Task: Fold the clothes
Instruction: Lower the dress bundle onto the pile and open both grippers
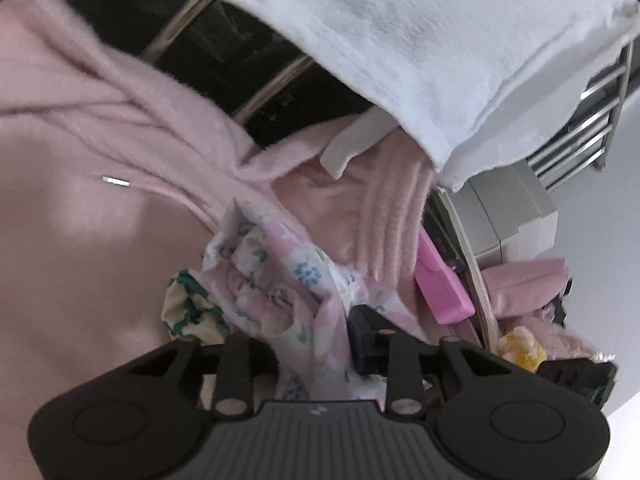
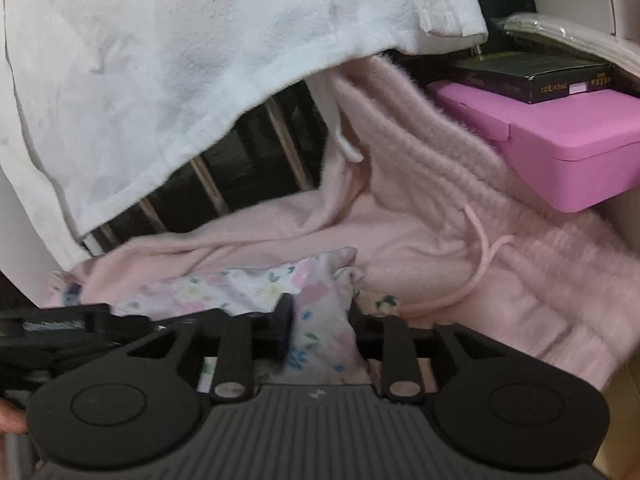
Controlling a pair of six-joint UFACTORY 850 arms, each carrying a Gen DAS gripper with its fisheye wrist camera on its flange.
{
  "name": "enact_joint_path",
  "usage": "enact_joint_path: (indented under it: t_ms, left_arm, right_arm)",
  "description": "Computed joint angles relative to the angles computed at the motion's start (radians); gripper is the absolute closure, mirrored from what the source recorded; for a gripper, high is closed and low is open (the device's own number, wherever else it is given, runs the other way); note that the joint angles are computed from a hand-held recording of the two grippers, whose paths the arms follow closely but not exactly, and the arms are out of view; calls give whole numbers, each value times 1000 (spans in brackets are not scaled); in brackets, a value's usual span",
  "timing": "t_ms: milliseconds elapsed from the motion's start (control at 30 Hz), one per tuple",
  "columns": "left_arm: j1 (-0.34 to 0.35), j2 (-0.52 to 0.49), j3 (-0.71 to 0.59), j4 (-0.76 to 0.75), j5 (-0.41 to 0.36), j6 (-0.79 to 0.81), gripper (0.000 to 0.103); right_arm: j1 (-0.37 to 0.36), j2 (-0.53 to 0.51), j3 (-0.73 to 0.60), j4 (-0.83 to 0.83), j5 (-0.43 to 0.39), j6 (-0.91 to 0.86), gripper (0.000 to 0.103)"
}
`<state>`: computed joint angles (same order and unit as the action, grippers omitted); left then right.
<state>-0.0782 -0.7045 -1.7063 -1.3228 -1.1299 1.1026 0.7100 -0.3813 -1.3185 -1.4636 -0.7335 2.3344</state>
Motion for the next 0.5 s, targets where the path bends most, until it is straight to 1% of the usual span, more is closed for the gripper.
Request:
enact_joint_path:
  t_ms: [33, 67, 100, 133, 167, 200, 233, 267, 333, 367, 433, 467, 500]
  left_arm:
    - [0, 26, 15, 8, 37, 20, 50]
    - [0, 53, 32, 13, 75, 44, 39]
    - [0, 85, 60, -6, 114, 85, 38]
    - [0, 115, 88, -30, 151, 129, 40]
    - [1, 147, 123, -78, 174, 185, 43]
    - [2, 177, 159, -130, 195, 244, 46]
    - [-1, 207, 200, -190, 216, 316, 58]
    - [-7, 232, 234, -232, 238, 385, 68]
    - [-27, 261, 283, -278, 285, 503, 68]
    - [-43, 265, 293, -269, 327, 530, 68]
    - [-72, 257, 291, -197, 424, 504, 70]
    - [-79, 236, 268, -124, 445, 440, 70]
    - [-78, 212, 240, -62, 434, 370, 69]
  right_arm:
    - [6, -3, -8, 11, -23, -27, 58]
    - [11, -6, -15, 22, -46, -53, 51]
    - [23, -3, -18, 9, -79, -68, 51]
    - [38, 4, -19, -15, -116, -80, 53]
    - [52, 9, -20, -39, -153, -94, 57]
    - [63, 14, -22, -57, -178, -108, 76]
    - [67, 12, -25, -68, -189, -115, 85]
    - [70, 8, -28, -76, -196, -119, 94]
    - [68, -4, -38, -76, -196, -137, 96]
    - [58, -14, -41, -58, -172, -145, 96]
    - [34, -31, -40, -10, -109, -160, 96]
    - [22, -39, -41, 24, -75, -189, 97]
    - [18, -45, -45, 49, -59, -217, 98]
